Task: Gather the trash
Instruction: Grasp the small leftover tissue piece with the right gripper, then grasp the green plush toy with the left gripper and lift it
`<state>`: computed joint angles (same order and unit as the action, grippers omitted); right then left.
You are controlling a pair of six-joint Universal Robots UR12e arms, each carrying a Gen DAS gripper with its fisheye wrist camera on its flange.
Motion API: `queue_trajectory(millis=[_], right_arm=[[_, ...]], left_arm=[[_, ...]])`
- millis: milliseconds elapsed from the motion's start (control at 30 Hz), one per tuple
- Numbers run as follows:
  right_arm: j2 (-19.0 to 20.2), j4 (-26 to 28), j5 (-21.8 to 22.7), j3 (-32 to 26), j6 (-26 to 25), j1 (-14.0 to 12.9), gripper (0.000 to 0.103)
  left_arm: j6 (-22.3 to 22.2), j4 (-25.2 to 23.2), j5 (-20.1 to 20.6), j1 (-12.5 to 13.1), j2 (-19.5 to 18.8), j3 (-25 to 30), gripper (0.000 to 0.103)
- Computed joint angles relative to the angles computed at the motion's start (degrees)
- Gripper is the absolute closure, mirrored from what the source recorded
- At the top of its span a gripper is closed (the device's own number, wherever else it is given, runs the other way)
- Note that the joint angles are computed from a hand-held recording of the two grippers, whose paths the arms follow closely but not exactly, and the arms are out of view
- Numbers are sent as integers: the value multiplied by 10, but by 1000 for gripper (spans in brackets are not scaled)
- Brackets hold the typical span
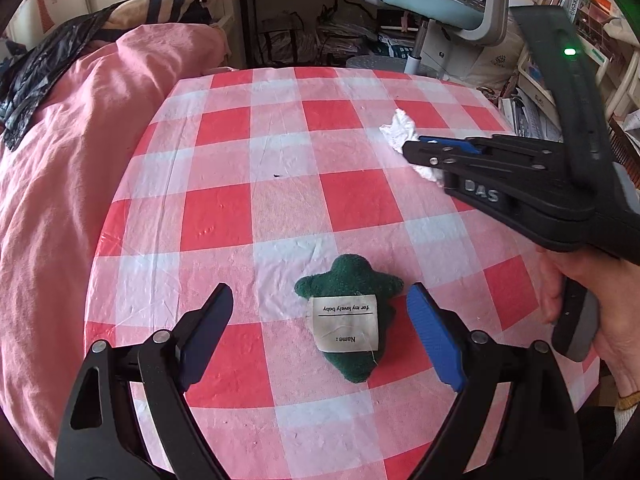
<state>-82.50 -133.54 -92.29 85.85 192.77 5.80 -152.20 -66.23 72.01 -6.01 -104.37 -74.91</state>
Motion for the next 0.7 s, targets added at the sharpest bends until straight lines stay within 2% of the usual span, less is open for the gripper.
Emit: queue_trajectory(millis=[300,433,467,500,533,567,633,700], right_arm=[[-69,-36,21,55,57,-8,91],[-93,-66,28,76,94,-7,91],[-98,-72,30,81,102,-5,91],[-102,-77,33,86,109,-4,91],[-106,-82,36,91,117,-2,91],[-108,-84,38,93,121,-1,91],[-112,-89,35,98,124,2,91],[-116,-93,28,102,126,5,91]], left_arm=[[-4,-15,17,-3,-5,-3,18],[-6,8,37,-11,-5,-13,18],[-5,14,34,-12,-4,-15,25],[0,11,23,-11,-5,-15,45],[3,16,25,-12,-4,-17,51],[6,25,26,-13,-2,-21,73],[4,12,2,-9,-1,-18,74],[-2,25,-23,-3,8,-22,75]])
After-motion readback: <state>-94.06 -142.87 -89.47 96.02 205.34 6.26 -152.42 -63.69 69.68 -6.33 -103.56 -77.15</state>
